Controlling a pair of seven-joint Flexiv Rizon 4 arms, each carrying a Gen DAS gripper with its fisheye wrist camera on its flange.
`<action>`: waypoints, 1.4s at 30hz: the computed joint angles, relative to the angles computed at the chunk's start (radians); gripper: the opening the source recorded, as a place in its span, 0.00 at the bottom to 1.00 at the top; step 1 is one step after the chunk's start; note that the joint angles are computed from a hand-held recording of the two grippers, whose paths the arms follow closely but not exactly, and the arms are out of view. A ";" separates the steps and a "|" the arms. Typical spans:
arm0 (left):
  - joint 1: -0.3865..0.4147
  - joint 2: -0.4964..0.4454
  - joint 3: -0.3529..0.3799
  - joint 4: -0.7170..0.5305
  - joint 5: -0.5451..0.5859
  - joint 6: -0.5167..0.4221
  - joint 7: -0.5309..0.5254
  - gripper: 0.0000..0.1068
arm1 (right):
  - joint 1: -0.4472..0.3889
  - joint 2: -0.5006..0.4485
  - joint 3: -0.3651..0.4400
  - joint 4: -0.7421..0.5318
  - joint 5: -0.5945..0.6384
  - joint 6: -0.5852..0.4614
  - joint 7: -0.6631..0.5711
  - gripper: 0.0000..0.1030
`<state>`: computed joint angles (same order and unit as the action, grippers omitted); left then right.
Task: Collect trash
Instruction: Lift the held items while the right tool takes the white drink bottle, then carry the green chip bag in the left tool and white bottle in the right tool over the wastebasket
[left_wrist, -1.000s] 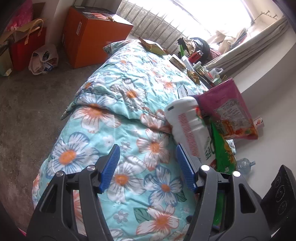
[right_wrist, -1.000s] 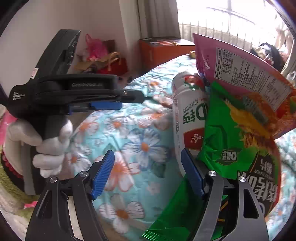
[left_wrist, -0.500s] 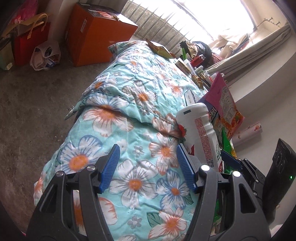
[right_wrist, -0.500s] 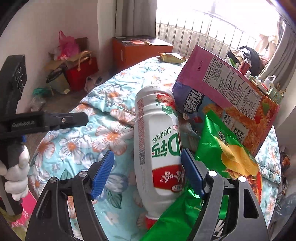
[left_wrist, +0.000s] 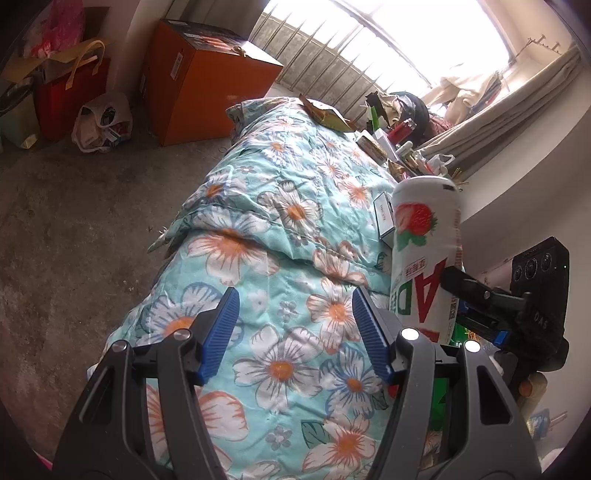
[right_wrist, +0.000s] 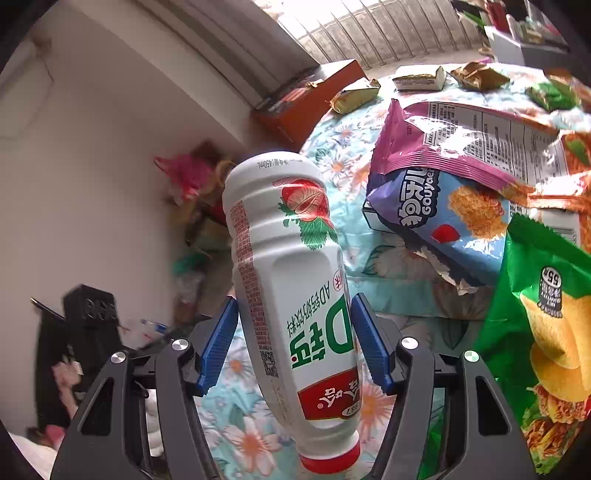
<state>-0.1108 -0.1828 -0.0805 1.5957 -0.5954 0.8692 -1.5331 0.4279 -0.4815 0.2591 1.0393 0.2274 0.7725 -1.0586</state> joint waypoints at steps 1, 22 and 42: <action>-0.001 0.002 -0.002 -0.001 -0.002 0.000 0.006 0.56 | -0.027 0.004 0.030 0.009 0.067 0.056 -0.024 0.60; -0.082 -0.116 -0.104 -0.159 -0.104 -0.131 0.177 0.56 | -0.399 0.590 0.026 0.506 0.971 0.206 -0.382 0.57; -0.106 -0.234 -0.150 -0.260 -0.178 -0.306 0.116 0.56 | -0.216 0.551 -0.056 0.741 0.077 0.307 0.252 0.73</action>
